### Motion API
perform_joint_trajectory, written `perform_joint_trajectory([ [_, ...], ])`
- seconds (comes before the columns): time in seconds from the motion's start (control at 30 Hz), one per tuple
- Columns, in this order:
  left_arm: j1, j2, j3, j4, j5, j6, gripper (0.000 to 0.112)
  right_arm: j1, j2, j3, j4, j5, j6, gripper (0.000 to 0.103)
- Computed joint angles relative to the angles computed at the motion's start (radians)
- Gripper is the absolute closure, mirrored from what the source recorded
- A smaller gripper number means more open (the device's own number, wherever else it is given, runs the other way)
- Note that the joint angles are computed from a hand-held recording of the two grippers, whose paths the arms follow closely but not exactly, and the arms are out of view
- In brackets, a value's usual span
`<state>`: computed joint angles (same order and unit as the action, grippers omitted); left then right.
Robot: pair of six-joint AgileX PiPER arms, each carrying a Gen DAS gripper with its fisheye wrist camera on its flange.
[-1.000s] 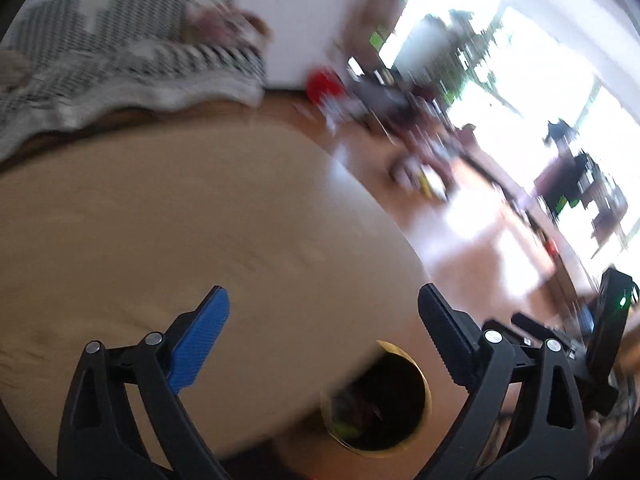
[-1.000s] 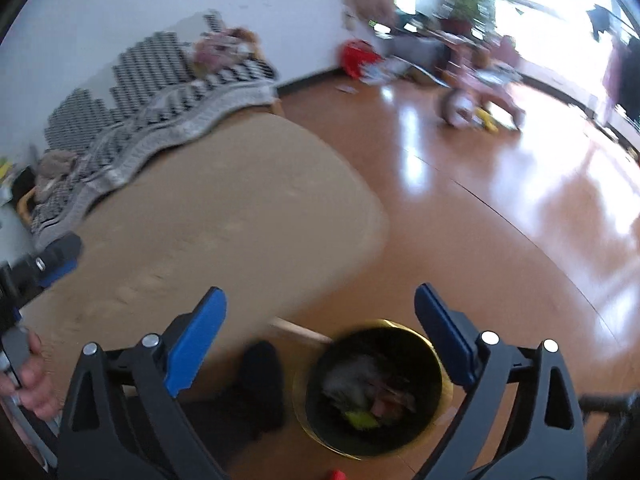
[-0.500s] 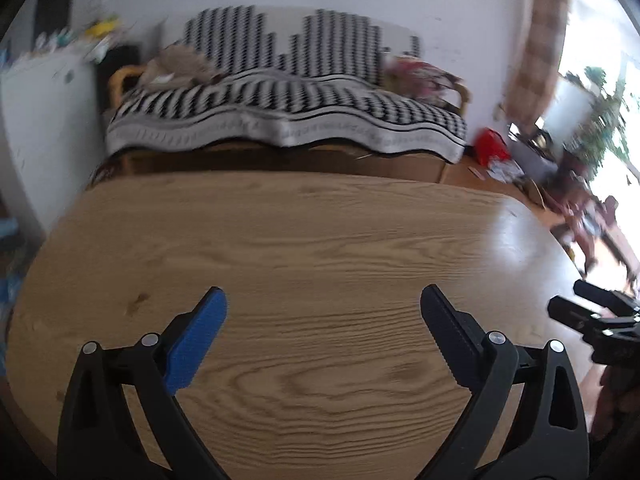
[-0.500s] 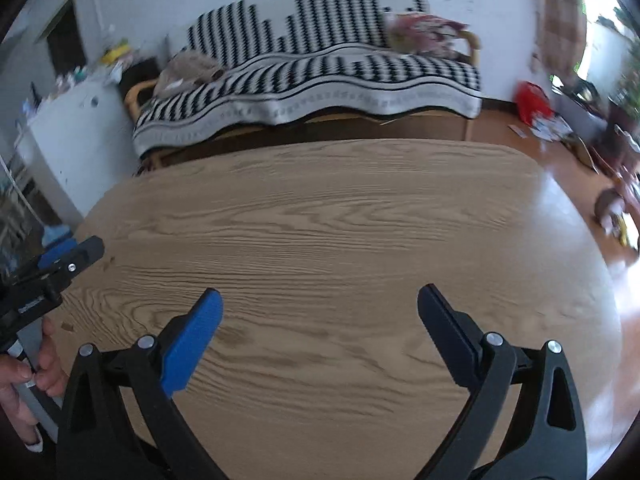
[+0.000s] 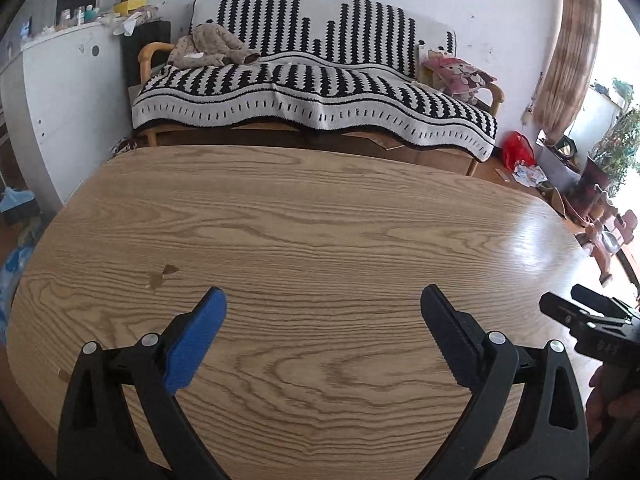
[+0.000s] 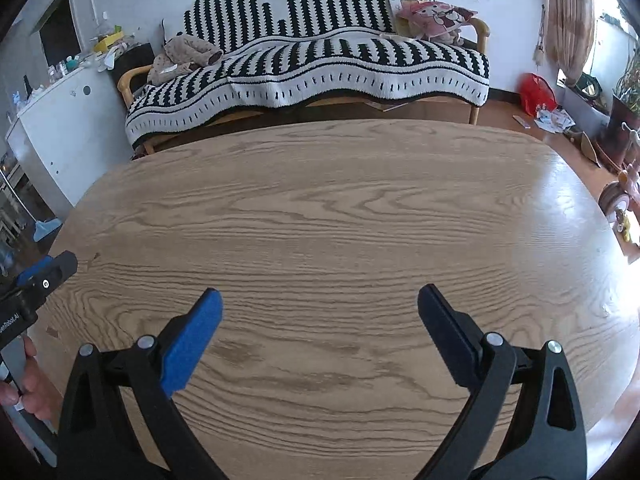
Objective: Collect trash
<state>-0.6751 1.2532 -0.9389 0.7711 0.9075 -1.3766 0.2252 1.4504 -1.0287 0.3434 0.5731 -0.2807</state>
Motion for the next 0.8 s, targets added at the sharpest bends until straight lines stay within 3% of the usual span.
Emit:
perform_joint_trajectory([
  [0.8,-0.03,0.03,-0.011,0.002,-0.005,-0.044,0.018,0.028,-0.067,0.085,-0.045,-0.034,0.05,0.008],
])
